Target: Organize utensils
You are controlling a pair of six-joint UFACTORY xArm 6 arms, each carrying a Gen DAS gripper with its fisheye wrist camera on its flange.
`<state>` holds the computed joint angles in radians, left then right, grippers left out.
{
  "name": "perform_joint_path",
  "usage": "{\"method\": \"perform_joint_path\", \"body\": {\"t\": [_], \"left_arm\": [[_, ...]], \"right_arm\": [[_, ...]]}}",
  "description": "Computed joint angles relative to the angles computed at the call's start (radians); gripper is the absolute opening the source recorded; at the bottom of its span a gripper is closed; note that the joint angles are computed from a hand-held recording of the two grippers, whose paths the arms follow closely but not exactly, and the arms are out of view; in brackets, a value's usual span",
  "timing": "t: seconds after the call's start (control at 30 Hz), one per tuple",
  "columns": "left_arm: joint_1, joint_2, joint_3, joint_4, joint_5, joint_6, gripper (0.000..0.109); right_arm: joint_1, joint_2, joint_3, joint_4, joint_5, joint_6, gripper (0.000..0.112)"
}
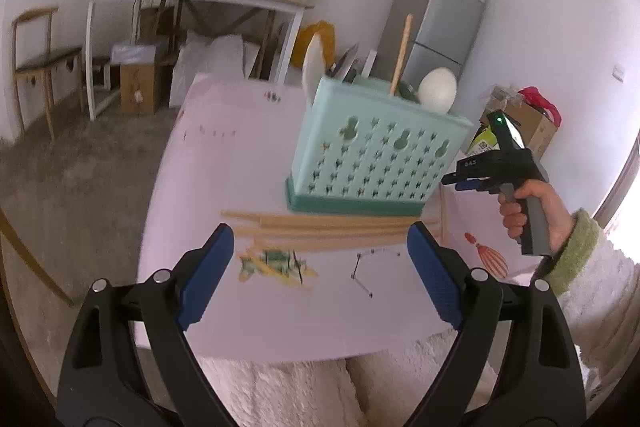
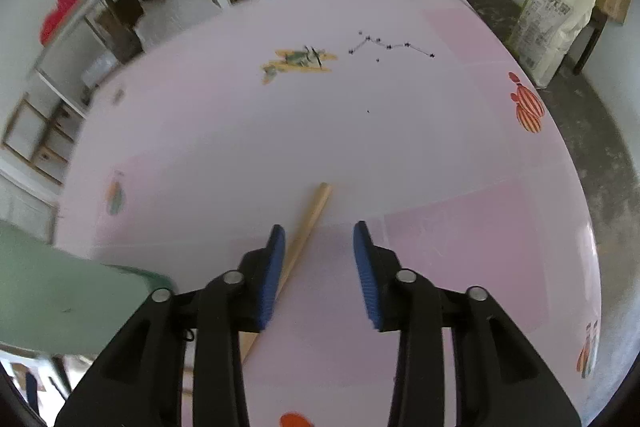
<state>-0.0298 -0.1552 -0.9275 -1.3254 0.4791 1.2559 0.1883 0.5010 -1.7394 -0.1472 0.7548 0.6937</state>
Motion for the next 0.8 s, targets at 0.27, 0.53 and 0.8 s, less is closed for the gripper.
{"method": "perform_joint_path", "body": {"t": [0.27, 0.53, 0.8], "left_arm": [[0.006, -0.037, 0.039, -0.073, -0.03, 0.076, 0.088], [0.023, -0.062, 0.041, -0.107, -0.03, 0.091, 0.09], [0.034, -0.097, 0.055, -0.081, -0.013, 0.059, 0.092]], "right_arm": [[0.009, -0.036, 0.051, -0.104, -0.005, 0.094, 0.007], [0.042, -0.316, 0.331, -0.23, -0.21, 0.24, 0.007], [0.107, -0.54, 0.421, -0.464, -0.406, 0.406, 0.007]]}}
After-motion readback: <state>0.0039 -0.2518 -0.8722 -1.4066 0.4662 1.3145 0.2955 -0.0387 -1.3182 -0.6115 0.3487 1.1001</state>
